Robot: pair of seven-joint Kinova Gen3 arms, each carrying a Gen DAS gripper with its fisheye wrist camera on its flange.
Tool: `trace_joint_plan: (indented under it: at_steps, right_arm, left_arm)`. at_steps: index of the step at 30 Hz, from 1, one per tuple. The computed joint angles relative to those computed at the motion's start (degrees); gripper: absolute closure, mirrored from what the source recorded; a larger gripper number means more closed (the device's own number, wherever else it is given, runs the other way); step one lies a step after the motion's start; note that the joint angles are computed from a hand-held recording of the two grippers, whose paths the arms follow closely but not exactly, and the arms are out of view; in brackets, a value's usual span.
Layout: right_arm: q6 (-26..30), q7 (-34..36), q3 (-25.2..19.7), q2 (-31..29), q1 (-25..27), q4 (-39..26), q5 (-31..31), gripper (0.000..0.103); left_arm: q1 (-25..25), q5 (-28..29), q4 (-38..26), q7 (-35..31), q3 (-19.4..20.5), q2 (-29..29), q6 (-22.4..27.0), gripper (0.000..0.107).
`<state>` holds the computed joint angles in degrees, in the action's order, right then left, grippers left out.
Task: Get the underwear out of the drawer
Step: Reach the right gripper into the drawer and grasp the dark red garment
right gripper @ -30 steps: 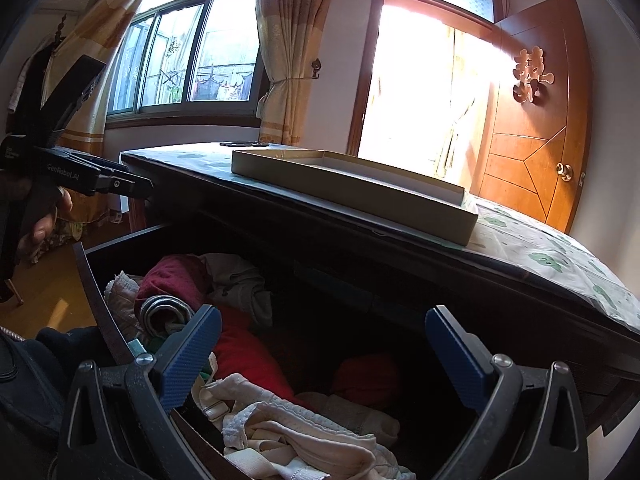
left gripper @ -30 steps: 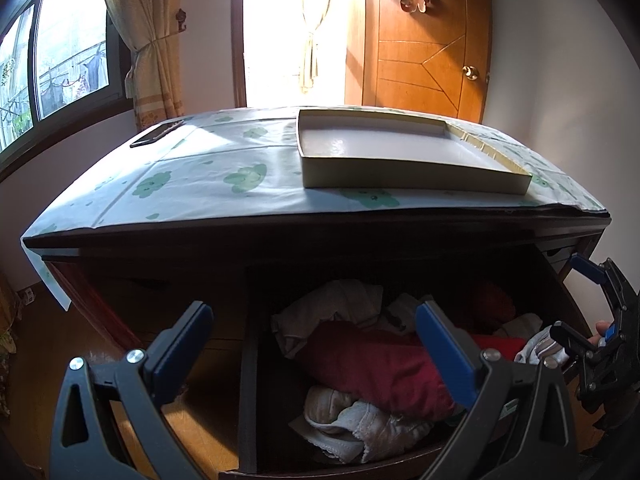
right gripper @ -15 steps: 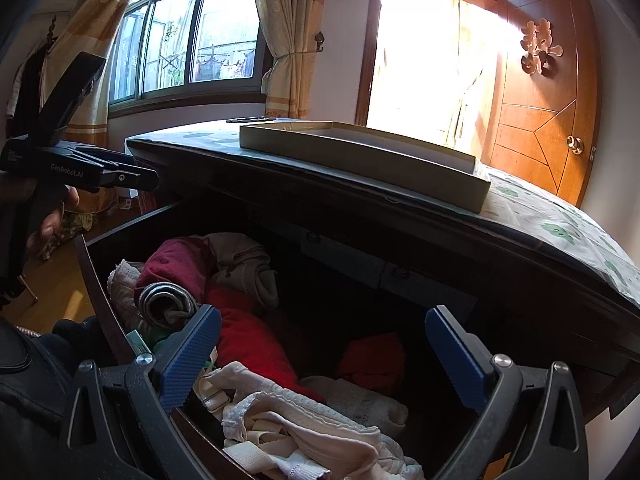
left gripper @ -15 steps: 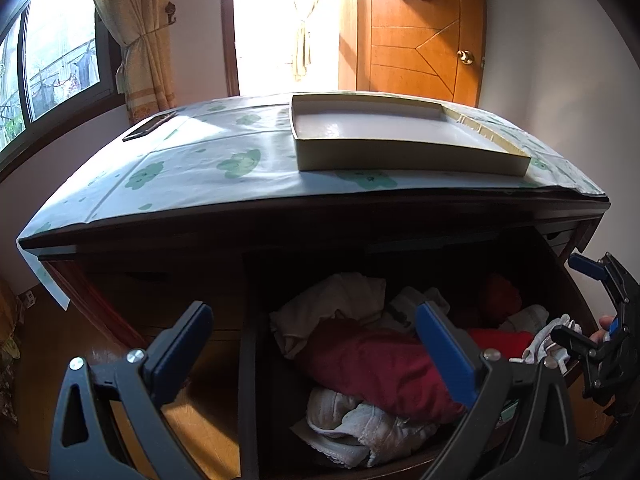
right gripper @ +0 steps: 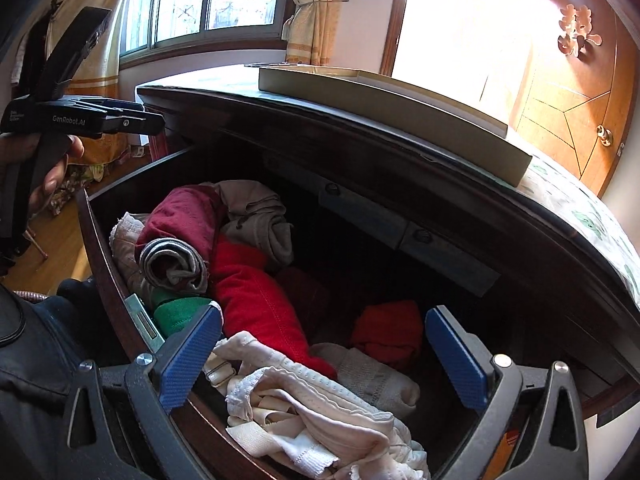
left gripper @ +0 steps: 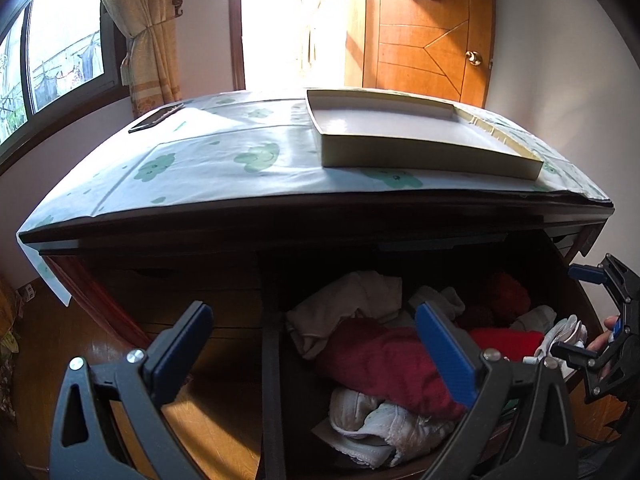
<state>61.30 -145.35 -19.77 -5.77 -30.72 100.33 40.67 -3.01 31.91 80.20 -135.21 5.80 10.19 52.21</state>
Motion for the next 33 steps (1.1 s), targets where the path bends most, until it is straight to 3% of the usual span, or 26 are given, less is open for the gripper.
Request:
trace_joint_plan:
  at_steps: [7, 13, 19, 26, 33]
  right_arm:
    - [1.6, 1.1, 0.0, 3.5, -1.5, -5.3, 3.3, 0.000]
    - [-4.7, 12.3, 5.2, 8.3, -1.1, -13.9, -8.2, 0.000]
    - [1.2, 21.8, 8.9, 16.9, -1.7, -25.4, -19.1, 0.001]
    - [2.8, 27.8, 11.4, 21.3, -0.1, -30.0, -29.3, 0.002]
    - [8.8, 33.4, 11.9, 26.3, 1.8, -35.5, -37.3, 0.033]
  left_arm:
    - [-0.5, 0.0, -0.9, 0.5, -0.3, 0.6, 0.0, 0.005]
    - [-1.3, 0.0, -1.9, 1.4, -0.4, 1.1, 0.0, 0.005]
    - [-1.9, 0.0, -2.6, 2.1, -0.3, 1.6, 0.0, 0.005]
    - [-2.1, -0.5, -3.2, 2.8, -0.1, 2.0, 0.5, 0.005]
    - [-2.5, 0.0, -3.0, 2.3, 0.0, 1.9, 0.5, 0.005]
